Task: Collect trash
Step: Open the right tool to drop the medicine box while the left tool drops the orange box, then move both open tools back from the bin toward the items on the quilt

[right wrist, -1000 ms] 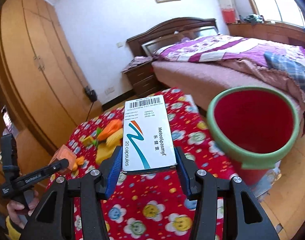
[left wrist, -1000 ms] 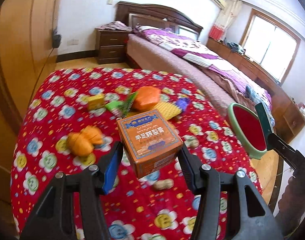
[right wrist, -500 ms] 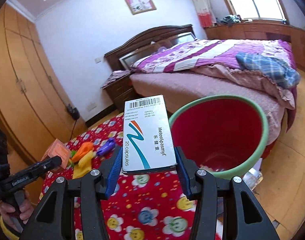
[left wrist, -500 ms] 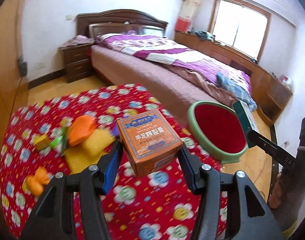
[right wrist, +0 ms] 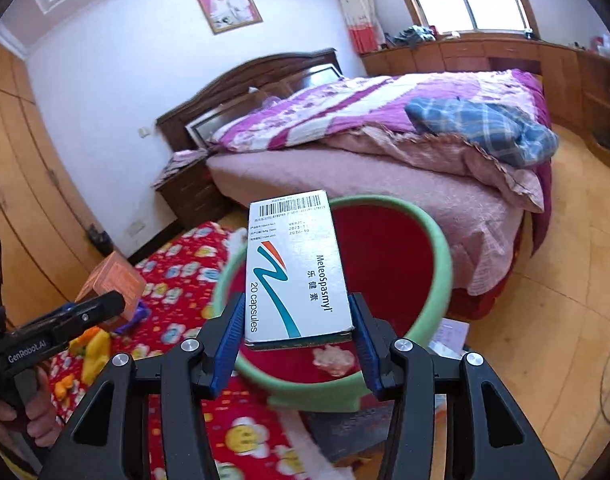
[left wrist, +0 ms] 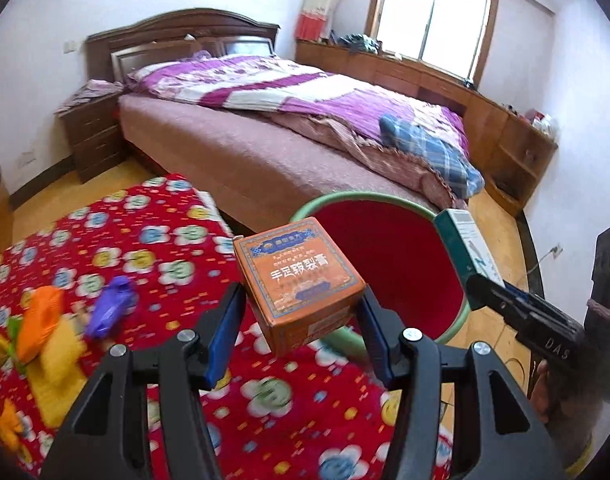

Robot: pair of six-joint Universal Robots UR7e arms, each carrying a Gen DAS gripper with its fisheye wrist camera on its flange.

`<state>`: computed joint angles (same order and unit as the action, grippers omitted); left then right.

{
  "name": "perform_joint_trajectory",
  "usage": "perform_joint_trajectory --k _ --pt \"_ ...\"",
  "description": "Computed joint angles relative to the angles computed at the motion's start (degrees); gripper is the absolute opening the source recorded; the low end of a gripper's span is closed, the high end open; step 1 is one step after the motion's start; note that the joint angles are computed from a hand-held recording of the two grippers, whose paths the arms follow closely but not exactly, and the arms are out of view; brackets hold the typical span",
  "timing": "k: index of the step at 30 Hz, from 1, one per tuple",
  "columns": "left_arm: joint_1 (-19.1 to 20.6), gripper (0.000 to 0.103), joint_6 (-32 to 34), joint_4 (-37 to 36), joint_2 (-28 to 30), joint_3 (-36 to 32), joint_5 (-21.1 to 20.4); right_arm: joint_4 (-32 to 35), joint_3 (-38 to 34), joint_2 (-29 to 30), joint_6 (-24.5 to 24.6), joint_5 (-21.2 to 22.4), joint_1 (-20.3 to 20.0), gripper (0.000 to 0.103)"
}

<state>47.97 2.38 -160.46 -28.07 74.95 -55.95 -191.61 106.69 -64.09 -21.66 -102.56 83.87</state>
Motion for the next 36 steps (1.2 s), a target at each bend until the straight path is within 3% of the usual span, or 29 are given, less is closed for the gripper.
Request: perform_joint_trajectory --k 8,15,17,28,36 --pt "1.2 0.057 -1.2 8.0 8.5 -11.5 -1.4 4.0 -3.4 1.4 -0.2 -0.9 -2.3 0.052" --pt "1.4 0.057 -1.6 11.9 11.9 -15.9 -1.5 6.0 -4.9 2.0 -0.5 0.4 -3.5 0.054" --pt "1.2 0.061 -1.3 12.5 12.2 -16.3 -0.8 6.2 -5.0 2.0 -0.2 0.6 -3.6 0.054" --pt "1.1 0.064 -3.1 10.1 8.5 -11.1 -2.4 4.6 -2.9 1.2 1.5 0.6 -2.6 0.054" --pt "0.1 0.064 -4.2 5.5 2.6 -2.1 -2.3 0.9 0.9 0.1 2.6 -0.3 -0.1 0.054"
